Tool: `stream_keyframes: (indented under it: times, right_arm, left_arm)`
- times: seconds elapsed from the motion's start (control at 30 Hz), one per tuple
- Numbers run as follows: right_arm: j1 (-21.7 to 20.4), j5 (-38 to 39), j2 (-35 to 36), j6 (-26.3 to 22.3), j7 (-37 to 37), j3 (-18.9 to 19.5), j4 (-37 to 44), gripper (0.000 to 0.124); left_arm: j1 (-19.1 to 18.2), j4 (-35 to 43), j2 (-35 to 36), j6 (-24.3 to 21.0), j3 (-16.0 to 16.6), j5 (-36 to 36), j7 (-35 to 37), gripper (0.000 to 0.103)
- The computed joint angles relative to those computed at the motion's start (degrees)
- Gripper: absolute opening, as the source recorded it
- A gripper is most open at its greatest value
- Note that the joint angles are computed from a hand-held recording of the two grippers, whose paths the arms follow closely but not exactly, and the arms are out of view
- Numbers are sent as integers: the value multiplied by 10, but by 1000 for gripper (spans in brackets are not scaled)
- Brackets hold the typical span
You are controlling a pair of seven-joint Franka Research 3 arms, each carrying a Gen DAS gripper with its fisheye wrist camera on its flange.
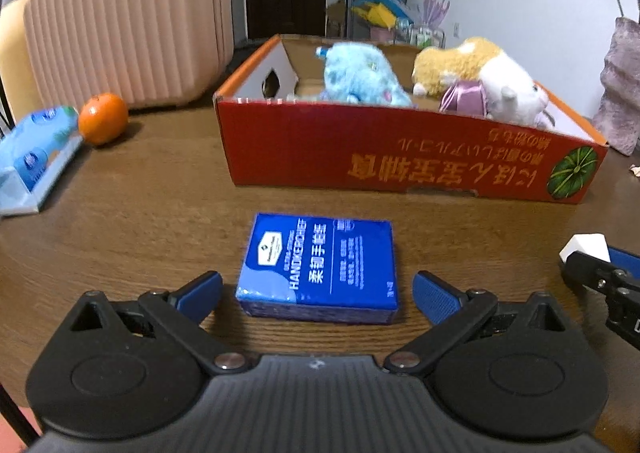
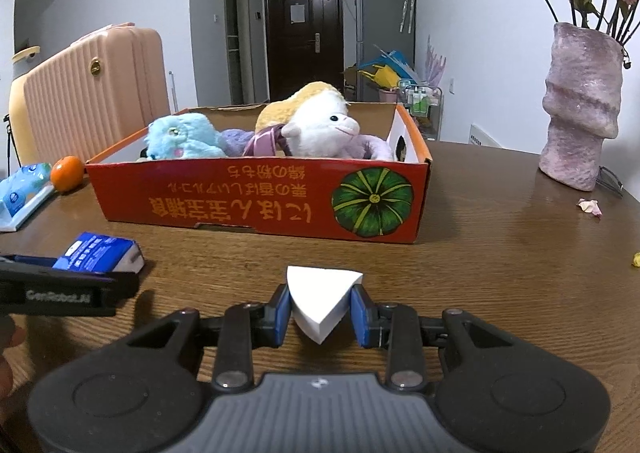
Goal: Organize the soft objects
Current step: 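Close the left gripper on the blue handkerchief pack and lift it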
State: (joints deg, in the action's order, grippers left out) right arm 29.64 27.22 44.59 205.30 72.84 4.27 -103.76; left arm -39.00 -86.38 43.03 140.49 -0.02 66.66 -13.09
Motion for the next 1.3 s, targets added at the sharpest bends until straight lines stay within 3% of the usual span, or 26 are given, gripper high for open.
stream_keyframes:
  times: [0.27, 0.8, 0.9, 1.03, 1.3]
  right_arm:
    - [4, 7, 0, -6, 1, -4, 1, 32]
    - [4, 9, 0, -7, 0, -5, 1, 32]
    - [4, 9, 0, -7, 1, -5, 1, 32]
    - [4, 9, -1, -7, 1, -5, 1, 32]
    - [2, 6, 0, -4, 1, -4, 0, 32]
  left_arm:
    - [-7, 6, 6, -14, 6, 13, -18, 103]
    - [-1, -6, -1, 2, 0, 21, -10, 103]
    - [-4, -8, -3, 8, 3, 32, -15, 97]
    - [-12, -11, -5, 12, 9, 61, -27, 75]
    - [-32, -10, -7, -15, 14, 116, -53, 74]
